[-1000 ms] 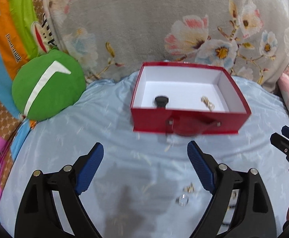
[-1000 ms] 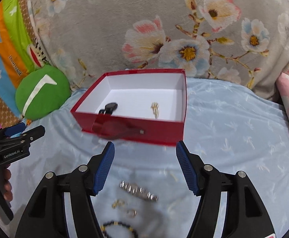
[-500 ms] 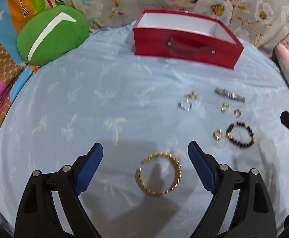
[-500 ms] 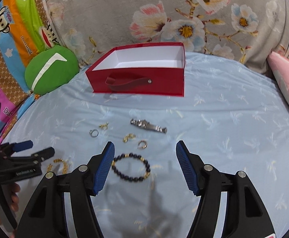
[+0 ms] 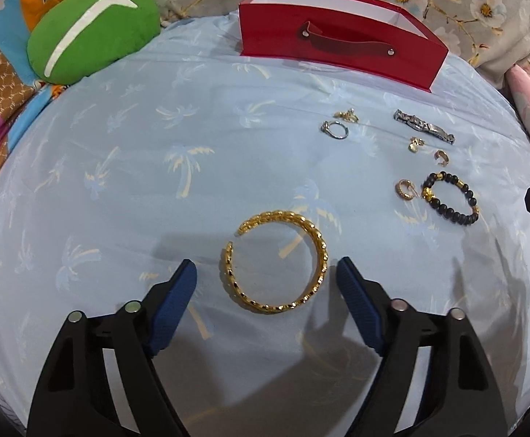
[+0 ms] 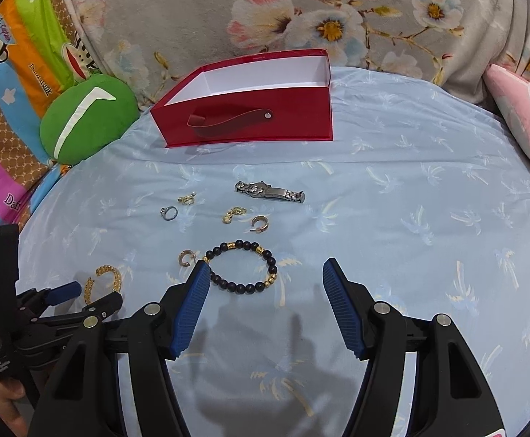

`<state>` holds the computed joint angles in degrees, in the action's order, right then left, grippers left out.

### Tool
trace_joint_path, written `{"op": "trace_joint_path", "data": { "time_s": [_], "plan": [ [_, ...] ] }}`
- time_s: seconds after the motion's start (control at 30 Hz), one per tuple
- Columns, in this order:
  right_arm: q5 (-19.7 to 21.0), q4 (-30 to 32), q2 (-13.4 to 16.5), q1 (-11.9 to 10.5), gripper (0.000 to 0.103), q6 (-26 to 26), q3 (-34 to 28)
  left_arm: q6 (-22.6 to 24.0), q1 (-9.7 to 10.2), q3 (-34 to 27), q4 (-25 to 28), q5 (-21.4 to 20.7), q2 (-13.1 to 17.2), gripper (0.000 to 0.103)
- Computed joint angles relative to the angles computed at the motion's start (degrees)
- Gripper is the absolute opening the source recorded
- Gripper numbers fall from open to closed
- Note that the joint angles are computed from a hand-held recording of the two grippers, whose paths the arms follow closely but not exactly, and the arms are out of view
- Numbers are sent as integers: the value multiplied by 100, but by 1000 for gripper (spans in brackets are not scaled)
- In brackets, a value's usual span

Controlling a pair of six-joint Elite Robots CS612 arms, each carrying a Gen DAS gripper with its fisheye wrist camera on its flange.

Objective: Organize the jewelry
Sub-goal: 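Grasp the gold twisted bangle with the left gripper while the right gripper approaches the silver watch, then grasp the silver link watch with the right gripper while the left gripper holds the bangle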

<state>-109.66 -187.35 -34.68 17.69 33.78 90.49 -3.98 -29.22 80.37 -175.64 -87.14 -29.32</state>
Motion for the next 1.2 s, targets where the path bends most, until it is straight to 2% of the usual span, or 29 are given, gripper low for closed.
{"op": "trace_joint_path", "data": {
  "time_s": [0.13,0.2,0.47,0.73,1.2],
  "plan": [
    [-1,63,21,-8,63,-4,-32,6,-8,1,-55,-29,2,62],
    [1,124,45,-23,63,-46,-78,28,-4,-5,-61,-76,2,54],
    [99,388,288,-181,63,-559,-577,-7,46,-73,13,-377,-10,53],
    [404,759,595,-362,62,-891,-1238,53,48,-136,-179,-318,-46,53],
    [948,1465,956,-569,59,-1523,-1892,88,56,-425,-6,-358,69,53]
  ]
}}
